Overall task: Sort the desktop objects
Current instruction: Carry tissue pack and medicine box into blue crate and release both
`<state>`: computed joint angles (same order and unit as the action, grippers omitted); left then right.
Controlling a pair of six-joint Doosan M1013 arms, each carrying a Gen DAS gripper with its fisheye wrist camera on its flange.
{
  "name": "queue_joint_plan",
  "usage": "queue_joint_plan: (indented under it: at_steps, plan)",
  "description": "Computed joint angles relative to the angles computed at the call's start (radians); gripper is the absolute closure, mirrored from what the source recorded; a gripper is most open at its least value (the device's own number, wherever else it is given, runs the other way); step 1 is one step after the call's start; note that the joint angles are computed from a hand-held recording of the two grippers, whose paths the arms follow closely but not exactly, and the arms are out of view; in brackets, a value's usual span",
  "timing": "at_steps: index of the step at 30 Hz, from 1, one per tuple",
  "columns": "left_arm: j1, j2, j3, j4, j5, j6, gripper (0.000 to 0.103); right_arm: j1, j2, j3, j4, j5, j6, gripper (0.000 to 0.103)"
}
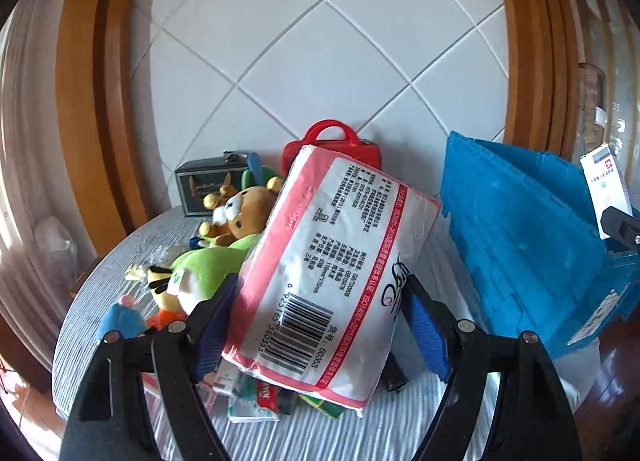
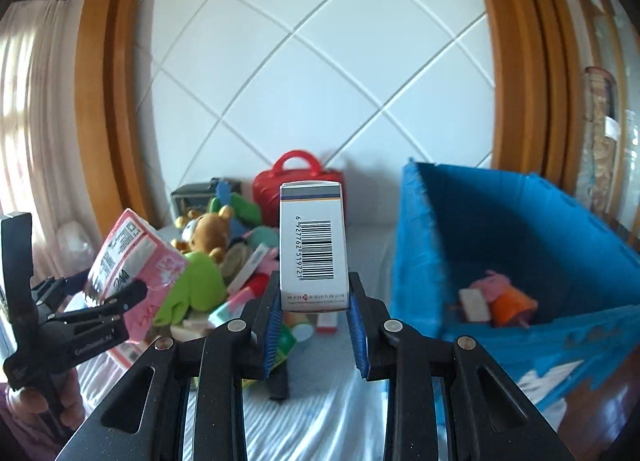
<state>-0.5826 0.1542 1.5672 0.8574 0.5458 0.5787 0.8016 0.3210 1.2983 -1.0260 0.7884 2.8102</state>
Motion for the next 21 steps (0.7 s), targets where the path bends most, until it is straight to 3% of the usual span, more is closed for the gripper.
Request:
queue_joint_plan:
  at_steps: [6,12,14,15,16,17,20,21]
  plan:
    - [-0.077,0.061,-0.098,-0.012,-0.051,0.053,0.024,-0.036,-0.079,0.080,-0.099,0.053,0.087,0.074]
    - [-0.170,0.175,-0.278,-0.044,-0.008,0.087,0.024,-0.142,-0.173,0.162,-0.089,0.032,0.058,0.074]
    - [-0.203,0.226,-0.354,-0.014,0.029,0.052,0.025,-0.197,-0.191,0.168,-0.046,0.024,-0.006,0.074]
    - [-0.225,0.258,-0.396,0.078,0.079,-0.007,0.025,-0.222,-0.197,0.169,-0.026,0.016,-0.040,0.074]
    - [-0.248,0.303,-0.475,0.117,0.173,-0.013,0.025,-0.253,-0.199,0.163,0.009,0.006,-0.091,0.074]
    - [-0.257,0.335,-0.535,0.105,0.216,0.013,0.024,-0.284,-0.200,0.154,0.046,-0.004,-0.140,0.074]
    - [-0.242,0.424,-0.728,-0.158,0.266,0.186,0.024,-0.366,-0.194,0.127,0.167,-0.046,-0.290,0.074]
    - [-0.243,0.460,-0.797,-0.185,0.283,0.217,0.024,-0.397,-0.184,0.105,0.227,-0.061,-0.356,0.074]
